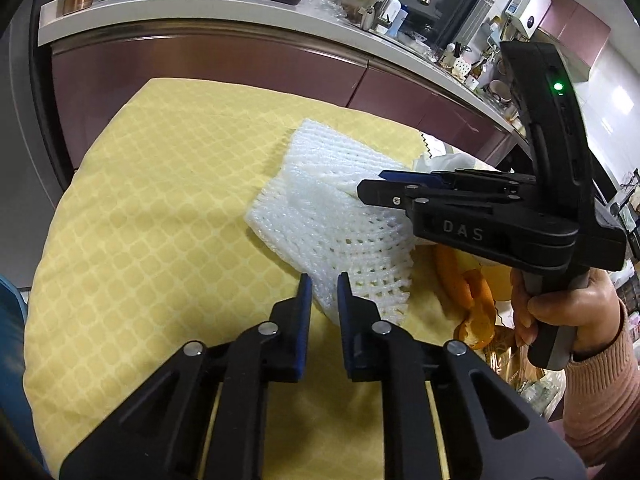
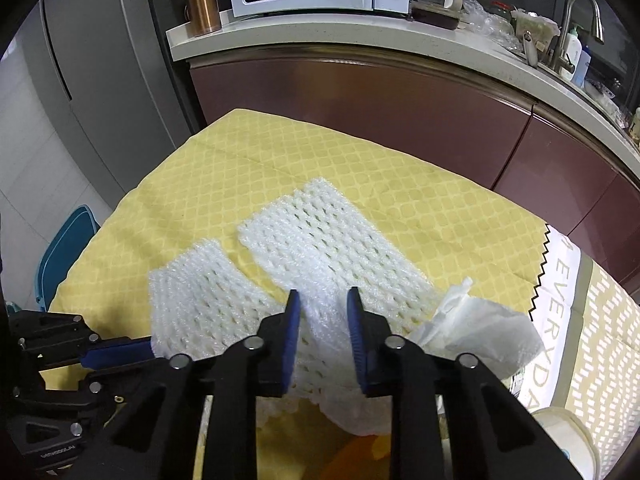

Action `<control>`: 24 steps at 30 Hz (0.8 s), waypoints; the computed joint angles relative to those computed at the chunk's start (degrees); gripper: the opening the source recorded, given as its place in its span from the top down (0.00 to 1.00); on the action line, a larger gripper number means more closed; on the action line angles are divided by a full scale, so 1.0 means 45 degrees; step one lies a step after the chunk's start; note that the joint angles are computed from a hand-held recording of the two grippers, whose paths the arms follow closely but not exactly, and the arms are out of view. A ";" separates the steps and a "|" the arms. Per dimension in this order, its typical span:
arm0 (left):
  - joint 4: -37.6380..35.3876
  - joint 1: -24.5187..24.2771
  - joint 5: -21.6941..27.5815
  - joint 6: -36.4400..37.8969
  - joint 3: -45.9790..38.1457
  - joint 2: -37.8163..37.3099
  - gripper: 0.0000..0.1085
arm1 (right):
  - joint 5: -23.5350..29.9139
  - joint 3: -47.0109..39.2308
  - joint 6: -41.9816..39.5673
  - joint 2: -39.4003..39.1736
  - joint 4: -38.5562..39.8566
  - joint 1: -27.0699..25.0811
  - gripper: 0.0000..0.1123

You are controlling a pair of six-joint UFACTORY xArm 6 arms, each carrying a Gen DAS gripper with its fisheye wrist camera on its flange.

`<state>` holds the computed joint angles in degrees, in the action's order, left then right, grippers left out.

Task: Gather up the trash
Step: 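Move both open tools back over the white foam nets, then grasp a white foam net with the right tool and lift it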

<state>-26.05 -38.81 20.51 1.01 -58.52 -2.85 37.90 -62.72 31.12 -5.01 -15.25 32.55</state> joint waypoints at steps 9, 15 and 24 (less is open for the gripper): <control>0.0456 -0.0032 -0.0667 -0.0343 0.0853 -0.0776 0.90 | -0.1013 0.0702 0.0324 -0.0705 -0.0101 0.0034 0.90; 0.0791 0.0032 -0.1066 -0.0638 0.1636 -0.1548 0.90 | -0.2020 0.1338 0.0377 -0.1426 0.0338 0.0073 0.90; 0.1681 0.0340 -0.1301 -0.1368 0.2980 -0.3215 0.90 | -0.3443 0.2199 0.0189 -0.2341 0.1347 0.0212 0.90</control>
<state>-18.48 -37.28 14.65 -5.14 -45.11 -17.32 22.40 -52.83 31.97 -15.55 -9.19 33.51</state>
